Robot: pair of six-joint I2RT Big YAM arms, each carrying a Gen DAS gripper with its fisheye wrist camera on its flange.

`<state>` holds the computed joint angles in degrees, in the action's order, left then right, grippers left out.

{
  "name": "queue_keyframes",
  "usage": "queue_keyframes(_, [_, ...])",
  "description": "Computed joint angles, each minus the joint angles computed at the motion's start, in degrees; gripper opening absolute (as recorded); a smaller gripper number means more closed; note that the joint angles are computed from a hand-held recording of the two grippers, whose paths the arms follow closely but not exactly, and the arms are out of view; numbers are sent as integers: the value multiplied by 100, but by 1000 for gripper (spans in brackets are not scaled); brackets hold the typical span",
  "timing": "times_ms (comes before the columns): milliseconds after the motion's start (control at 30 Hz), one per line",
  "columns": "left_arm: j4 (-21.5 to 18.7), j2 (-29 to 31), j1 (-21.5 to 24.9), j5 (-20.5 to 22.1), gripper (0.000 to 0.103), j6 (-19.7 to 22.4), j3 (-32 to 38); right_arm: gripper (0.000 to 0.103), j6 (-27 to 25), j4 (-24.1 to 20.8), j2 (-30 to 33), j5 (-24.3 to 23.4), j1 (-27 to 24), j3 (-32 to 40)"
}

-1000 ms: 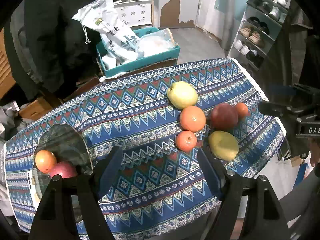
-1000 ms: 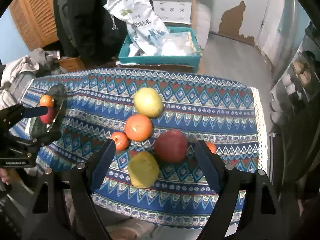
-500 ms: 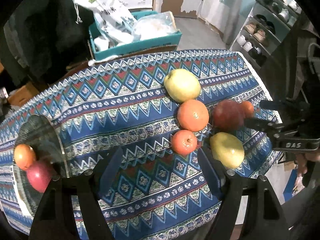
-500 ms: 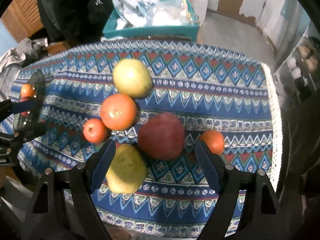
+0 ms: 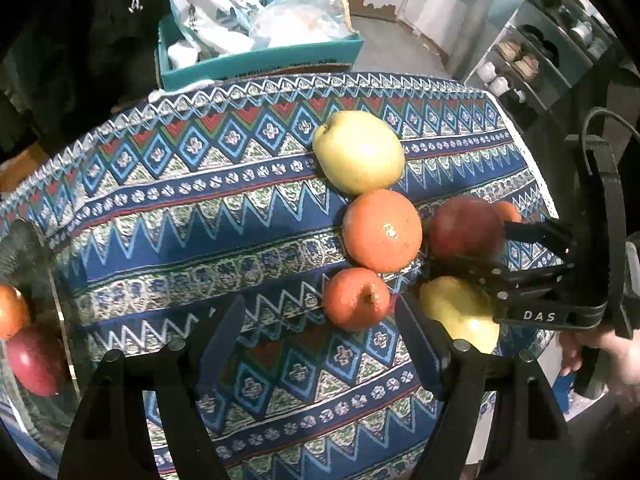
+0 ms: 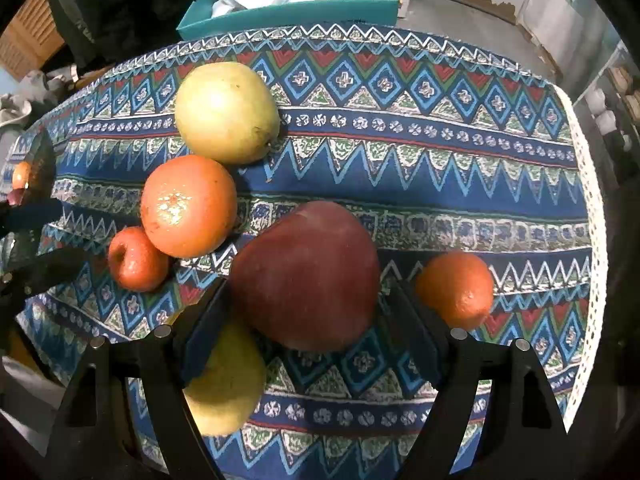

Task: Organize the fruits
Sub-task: 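Grasp another orange with the left tool while the right tool grasps another red apple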

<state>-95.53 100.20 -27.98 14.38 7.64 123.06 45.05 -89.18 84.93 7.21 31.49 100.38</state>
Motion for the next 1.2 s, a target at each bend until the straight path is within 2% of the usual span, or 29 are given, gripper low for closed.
queue_keyframes(100, [-20,25,-11,120,79,-69,-30,81,-40,102,-20,-22,-23,-86])
queue_keyframes(233, [3,46,-87,70,79,-29,-78,75,-104,268,-16,3,-25,-148])
queue_keyframes(433, [23,95,-159,96,79,-59,-219,74,-245,216,100,271,41,-28])
queue_keyframes(833, [230,121,-280,-45,79,-55,-545,74,56,215,-237,550,36,-203])
queue_keyframes(933, [272,96,-327,-74,66,6,-632,74,80,197,-307,572,39,-163])
queue_keyframes(1000, [372,20,-355,-170,61,97,-739,74,97,184,-306,587,60,-117])
queue_keyframes(1067, [370,5,-377,-118,47,165,-763,74,87,184,-299,589,59,-80])
queue_keyframes(1200, [530,-81,-416,-200,46,119,-883,74,83,153,-281,664,111,-25])
